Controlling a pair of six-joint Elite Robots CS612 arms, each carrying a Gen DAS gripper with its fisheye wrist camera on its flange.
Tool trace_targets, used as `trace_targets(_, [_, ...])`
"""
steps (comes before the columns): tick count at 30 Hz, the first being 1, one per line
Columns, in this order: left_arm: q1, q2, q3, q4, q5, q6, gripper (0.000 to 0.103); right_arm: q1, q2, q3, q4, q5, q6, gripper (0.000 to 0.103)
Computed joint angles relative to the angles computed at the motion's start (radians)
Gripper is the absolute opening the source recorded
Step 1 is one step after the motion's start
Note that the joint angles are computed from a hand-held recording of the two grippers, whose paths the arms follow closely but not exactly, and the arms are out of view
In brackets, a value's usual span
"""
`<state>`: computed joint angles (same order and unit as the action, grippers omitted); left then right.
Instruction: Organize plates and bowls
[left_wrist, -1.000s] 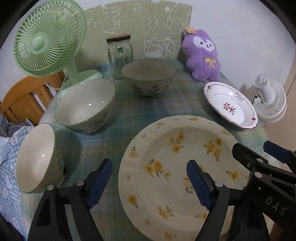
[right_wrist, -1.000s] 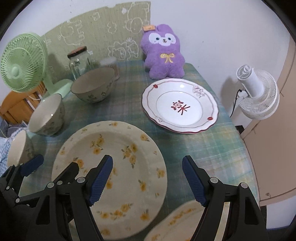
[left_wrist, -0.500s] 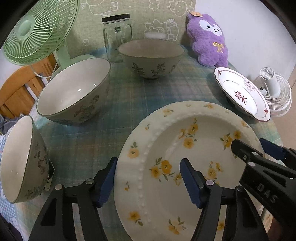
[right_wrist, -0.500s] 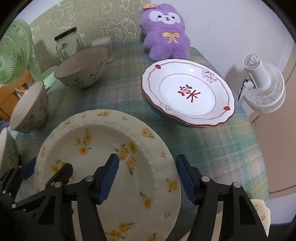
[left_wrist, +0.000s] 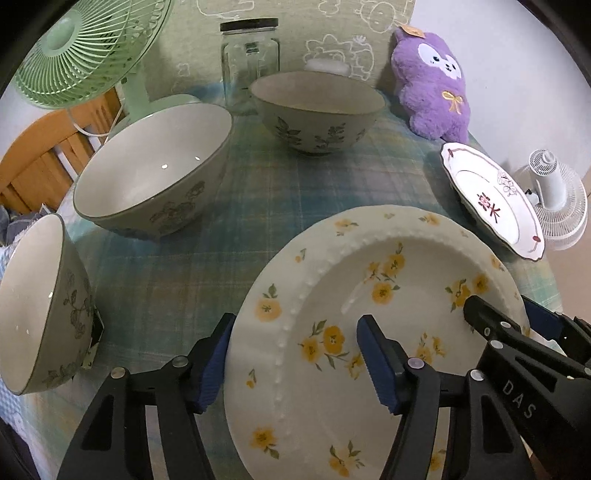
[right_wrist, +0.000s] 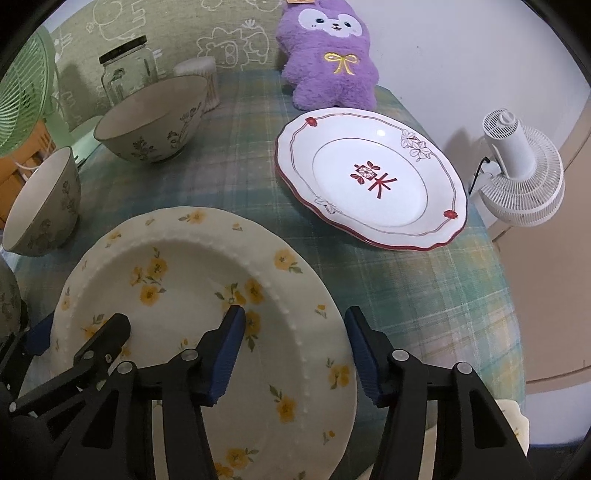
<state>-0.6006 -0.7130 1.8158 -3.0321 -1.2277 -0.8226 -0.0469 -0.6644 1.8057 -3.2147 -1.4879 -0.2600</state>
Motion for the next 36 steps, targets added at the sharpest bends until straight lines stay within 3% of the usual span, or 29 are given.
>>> trace_targets(7, [-0.009, -0.030, 0.036, 0.014, 0.005, -0.011, 0.066, 0.002, -0.027, 0.029, 0.024, 0.008, 0.015, 0.059])
trace_targets(21, [-0.050, -0.108, 0.138, -0.032, 0.014, -0.014, 0.066, -0.007, -0.111, 0.158, -0.064, -0.009, 0.034, 0.059])
trace_targets(36, [-0.138, -0.132, 0.148, -0.004, 0.023, -0.077, 0.066, -0.100, -0.163, 0.263, -0.123, 0.010, -0.025, 0.059])
